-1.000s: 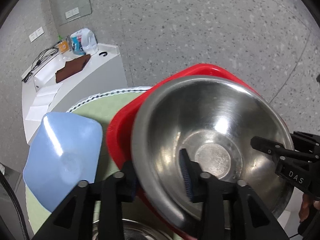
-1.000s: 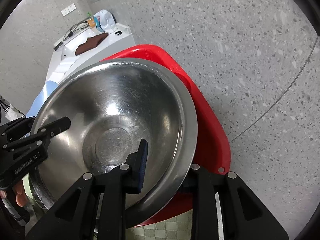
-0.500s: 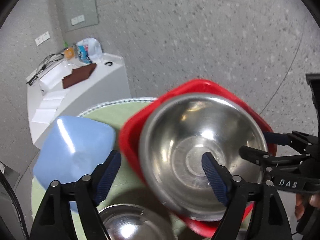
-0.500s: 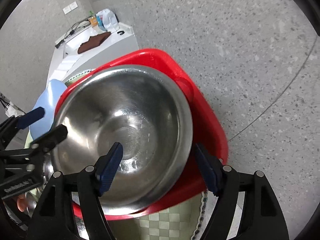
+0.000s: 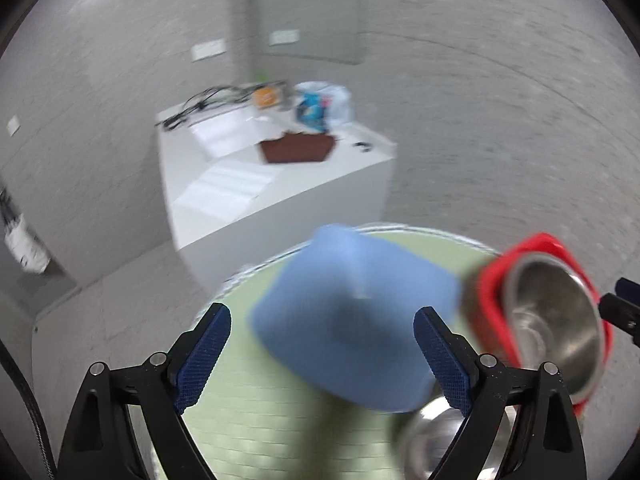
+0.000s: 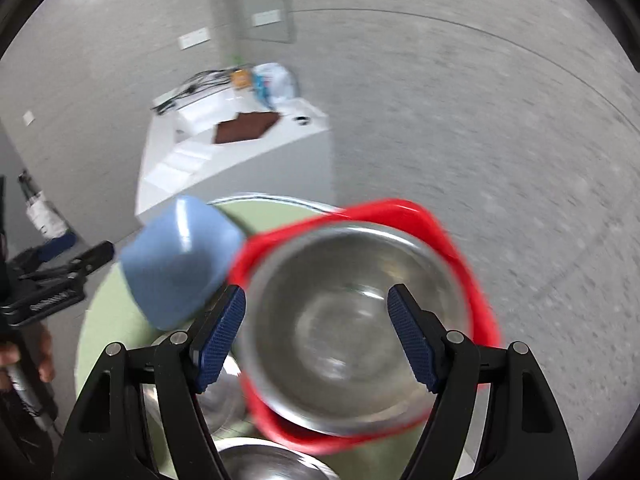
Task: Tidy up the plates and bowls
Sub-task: 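Grasp the light blue bowl rim with the right gripper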
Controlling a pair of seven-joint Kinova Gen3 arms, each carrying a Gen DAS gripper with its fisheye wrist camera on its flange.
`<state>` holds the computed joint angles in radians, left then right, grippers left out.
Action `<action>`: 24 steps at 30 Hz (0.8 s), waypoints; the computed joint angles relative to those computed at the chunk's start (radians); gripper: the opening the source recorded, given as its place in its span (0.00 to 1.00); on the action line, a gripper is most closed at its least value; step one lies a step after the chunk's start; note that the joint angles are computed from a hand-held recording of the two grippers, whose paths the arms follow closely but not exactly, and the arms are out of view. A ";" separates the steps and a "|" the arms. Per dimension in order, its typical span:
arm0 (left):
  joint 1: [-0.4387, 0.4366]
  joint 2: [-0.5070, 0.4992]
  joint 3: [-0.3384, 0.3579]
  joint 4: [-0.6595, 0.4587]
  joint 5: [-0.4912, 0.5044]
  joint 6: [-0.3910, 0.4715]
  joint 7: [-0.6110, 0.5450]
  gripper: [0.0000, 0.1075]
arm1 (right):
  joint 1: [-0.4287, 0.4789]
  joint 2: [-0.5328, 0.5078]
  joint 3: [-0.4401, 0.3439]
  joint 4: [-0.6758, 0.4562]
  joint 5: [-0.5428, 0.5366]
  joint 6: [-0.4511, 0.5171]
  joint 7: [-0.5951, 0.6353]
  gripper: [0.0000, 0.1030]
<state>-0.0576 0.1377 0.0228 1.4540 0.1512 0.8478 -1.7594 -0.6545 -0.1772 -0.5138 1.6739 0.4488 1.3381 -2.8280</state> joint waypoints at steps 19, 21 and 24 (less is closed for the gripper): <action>-0.236 0.329 0.039 -0.233 0.208 0.230 -0.303 0.53 | -0.258 0.427 0.193 -0.162 0.003 0.005 -0.181 0.72; -0.254 0.365 0.046 -0.270 0.225 0.261 -0.312 0.48 | -0.275 0.442 0.219 -0.169 -0.009 0.007 -0.180 0.72; -0.273 0.393 0.046 -0.295 0.235 0.281 -0.318 0.46 | -0.294 0.463 0.254 -0.176 -0.030 0.001 -0.177 0.72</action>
